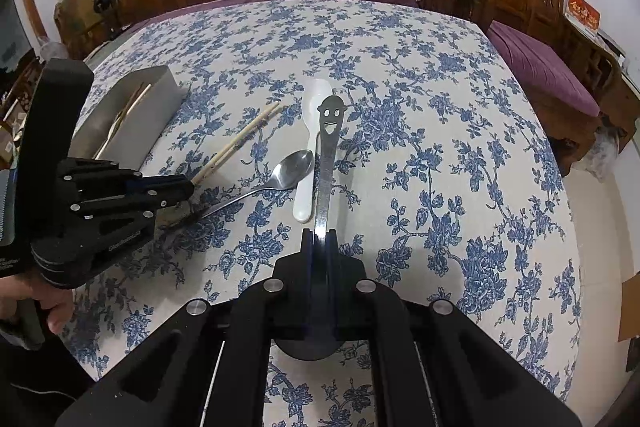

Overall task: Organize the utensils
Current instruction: 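Lower the light chopstick into the tray with the left tool while the right tool carries the spoon over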

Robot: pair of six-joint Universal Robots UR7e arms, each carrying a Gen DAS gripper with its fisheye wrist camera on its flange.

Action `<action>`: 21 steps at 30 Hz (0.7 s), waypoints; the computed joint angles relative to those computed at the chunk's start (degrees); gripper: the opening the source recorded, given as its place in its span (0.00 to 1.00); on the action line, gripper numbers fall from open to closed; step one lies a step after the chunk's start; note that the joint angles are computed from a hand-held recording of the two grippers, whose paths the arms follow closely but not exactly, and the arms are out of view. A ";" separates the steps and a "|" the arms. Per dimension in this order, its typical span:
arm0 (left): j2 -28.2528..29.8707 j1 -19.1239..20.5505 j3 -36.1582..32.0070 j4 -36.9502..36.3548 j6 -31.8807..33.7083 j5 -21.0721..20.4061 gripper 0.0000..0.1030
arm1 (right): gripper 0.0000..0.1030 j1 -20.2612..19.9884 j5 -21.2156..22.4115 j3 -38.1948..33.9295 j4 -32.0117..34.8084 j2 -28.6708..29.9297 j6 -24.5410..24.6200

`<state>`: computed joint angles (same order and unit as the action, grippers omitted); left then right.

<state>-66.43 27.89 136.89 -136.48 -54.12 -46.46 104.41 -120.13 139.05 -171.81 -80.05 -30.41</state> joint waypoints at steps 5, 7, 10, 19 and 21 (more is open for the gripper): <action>-2.64 -1.53 0.33 2.60 -1.89 1.28 0.04 | 0.07 0.78 0.56 -0.10 0.51 -0.54 0.21; -4.02 -2.16 0.49 3.77 -2.49 1.66 0.04 | 0.07 0.99 1.25 -0.17 0.95 -0.83 0.19; -6.43 -3.42 0.88 5.87 -3.82 2.28 0.04 | 0.07 1.60 1.58 -0.29 1.42 -0.99 0.34; -14.27 -7.18 1.99 14.03 -7.51 3.75 0.04 | 0.07 4.04 2.65 -0.18 2.10 -1.09 0.51; -16.06 -7.83 2.31 15.92 -8.45 3.96 0.04 | 0.07 4.83 2.95 -0.11 2.25 -0.94 0.54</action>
<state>-82.49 20.06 139.21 -120.56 -62.57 -42.50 109.24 -117.19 138.94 -169.55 -80.98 -29.87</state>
